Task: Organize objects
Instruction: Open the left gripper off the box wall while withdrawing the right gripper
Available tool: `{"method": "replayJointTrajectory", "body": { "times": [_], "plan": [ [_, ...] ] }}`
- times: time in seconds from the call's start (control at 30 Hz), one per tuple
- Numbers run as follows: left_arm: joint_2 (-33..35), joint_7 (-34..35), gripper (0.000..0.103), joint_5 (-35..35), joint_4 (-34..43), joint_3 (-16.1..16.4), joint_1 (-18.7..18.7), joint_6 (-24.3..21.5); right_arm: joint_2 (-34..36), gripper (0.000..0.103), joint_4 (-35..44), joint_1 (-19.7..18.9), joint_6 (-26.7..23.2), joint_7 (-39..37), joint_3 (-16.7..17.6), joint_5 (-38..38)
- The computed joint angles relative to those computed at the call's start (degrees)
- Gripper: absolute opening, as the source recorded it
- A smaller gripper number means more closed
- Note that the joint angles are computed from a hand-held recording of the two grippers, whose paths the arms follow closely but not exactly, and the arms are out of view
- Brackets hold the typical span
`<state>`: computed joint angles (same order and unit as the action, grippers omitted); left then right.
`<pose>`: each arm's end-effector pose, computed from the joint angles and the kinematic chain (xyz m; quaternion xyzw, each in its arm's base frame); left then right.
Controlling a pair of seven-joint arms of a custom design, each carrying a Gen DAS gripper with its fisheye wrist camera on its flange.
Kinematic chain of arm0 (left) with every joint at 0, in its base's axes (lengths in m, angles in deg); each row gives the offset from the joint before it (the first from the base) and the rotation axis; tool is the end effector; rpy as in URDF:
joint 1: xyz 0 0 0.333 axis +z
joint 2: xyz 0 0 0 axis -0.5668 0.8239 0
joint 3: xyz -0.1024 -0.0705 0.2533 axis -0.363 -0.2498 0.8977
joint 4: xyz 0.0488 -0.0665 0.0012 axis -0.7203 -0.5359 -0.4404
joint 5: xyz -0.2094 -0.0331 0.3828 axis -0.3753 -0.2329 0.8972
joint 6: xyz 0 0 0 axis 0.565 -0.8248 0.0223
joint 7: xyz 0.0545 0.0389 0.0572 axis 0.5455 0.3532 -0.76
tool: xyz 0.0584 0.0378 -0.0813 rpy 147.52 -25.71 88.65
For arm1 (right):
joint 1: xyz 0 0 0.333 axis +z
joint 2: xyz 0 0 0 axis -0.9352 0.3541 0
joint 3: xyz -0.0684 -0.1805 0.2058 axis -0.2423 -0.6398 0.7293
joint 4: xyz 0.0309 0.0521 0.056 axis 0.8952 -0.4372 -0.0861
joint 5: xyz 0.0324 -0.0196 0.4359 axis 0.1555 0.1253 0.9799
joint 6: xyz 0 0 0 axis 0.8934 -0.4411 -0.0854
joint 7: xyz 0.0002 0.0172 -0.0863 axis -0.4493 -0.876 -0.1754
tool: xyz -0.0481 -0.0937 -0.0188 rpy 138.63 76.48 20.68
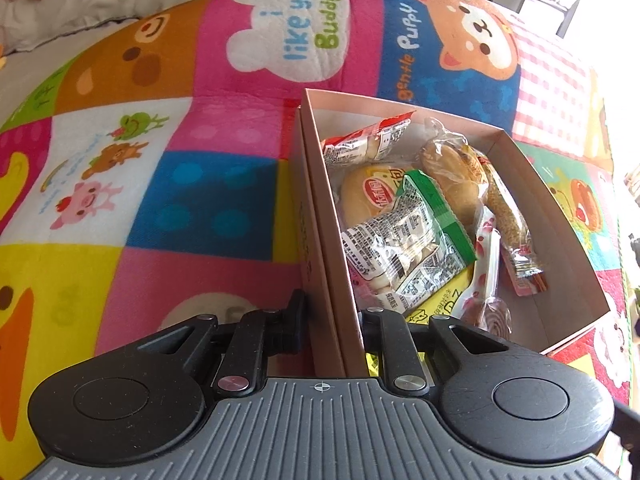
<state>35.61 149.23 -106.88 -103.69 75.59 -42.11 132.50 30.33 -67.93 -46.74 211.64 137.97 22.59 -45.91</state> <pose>0.6519 -0.2257 0.4778 -0.5413 0.7745 -0.3142 0.0917 0.4557 0.3674 0.5225 -0.6698 0.6054 -0.3223 0.2845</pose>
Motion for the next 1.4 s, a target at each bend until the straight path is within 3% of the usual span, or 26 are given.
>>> {"method": "replayJointTrajectory", "body": {
  "times": [0.17,0.23,0.43,0.6,0.7,0.8,0.87,0.97,1.03,1.1,1.2,1.33,1.4],
  "plan": [
    [9.89,-3.31,0.017,3.13,12.25,-0.31,-1.93,-1.77,6.53,0.087,4.44,-1.87,-5.51,11.65,0.32,-6.94],
    [12.87,-2.53,0.021,4.32,15.35,-0.73,-1.75,-0.3,8.2,0.087,5.46,-0.98,-1.84,13.55,-2.51,-6.19],
    [14.25,10.44,0.033,-4.52,13.96,-6.0,3.42,5.43,13.2,0.087,10.54,1.73,-4.77,16.6,-4.96,-12.91],
    [14.83,8.24,0.041,4.16,14.0,-2.32,-1.02,10.2,15.08,0.087,12.7,3.48,-9.81,17.68,-6.44,-14.5],
    [15.92,7.62,0.04,4.32,14.22,-3.08,-0.5,12.26,13.79,0.087,11.06,3.59,-9.58,19.06,-7.05,-13.29],
    [14.57,1.81,0.036,5.86,13.37,-1.55,-1.45,12.26,11.93,0.089,8.89,3.38,-9.64,19.34,-6.81,-11.14],
    [11.64,3.18,0.036,2.38,9.97,-3.95,0.95,15.31,10.31,0.101,7.11,3.31,-10.51,20.75,-6.22,-10.07],
    [5.3,3.9,0.036,1.13,2.74,-4.37,1.67,21.4,8.03,0.103,4.61,3.16,-11.69,22.29,-5.11,-8.06],
    [0.06,8.99,0.035,-5.33,-2.98,-7.03,4.22,23.18,6.78,0.103,3.2,3.21,-12.03,22.45,-4.4,-5.14],
    [-6.59,17.52,0.036,-16.89,-9.61,-8.76,5.75,22.02,5.48,0.103,1.58,3.33,-11.52,23.05,-3.57,-3.49],
    [-14.95,24.3,0.036,-24.55,-19.44,-7.25,3.56,19.6,4.57,0.103,-0.03,3.81,-11.33,22.95,-2.04,-2.56],
    [-20.29,26.87,0.036,-25.82,-29.77,-5.45,-1.57,24.95,5.68,0.103,0.74,4.65,-14.25,22.46,-0.85,-3.52],
    [-20.69,29.57,0.04,-28.99,-31.87,-3.58,-5.17,27.88,4.85,0.103,-0.74,4.43,-12.21,25.89,-1.19,-4.56]
  ]
}}
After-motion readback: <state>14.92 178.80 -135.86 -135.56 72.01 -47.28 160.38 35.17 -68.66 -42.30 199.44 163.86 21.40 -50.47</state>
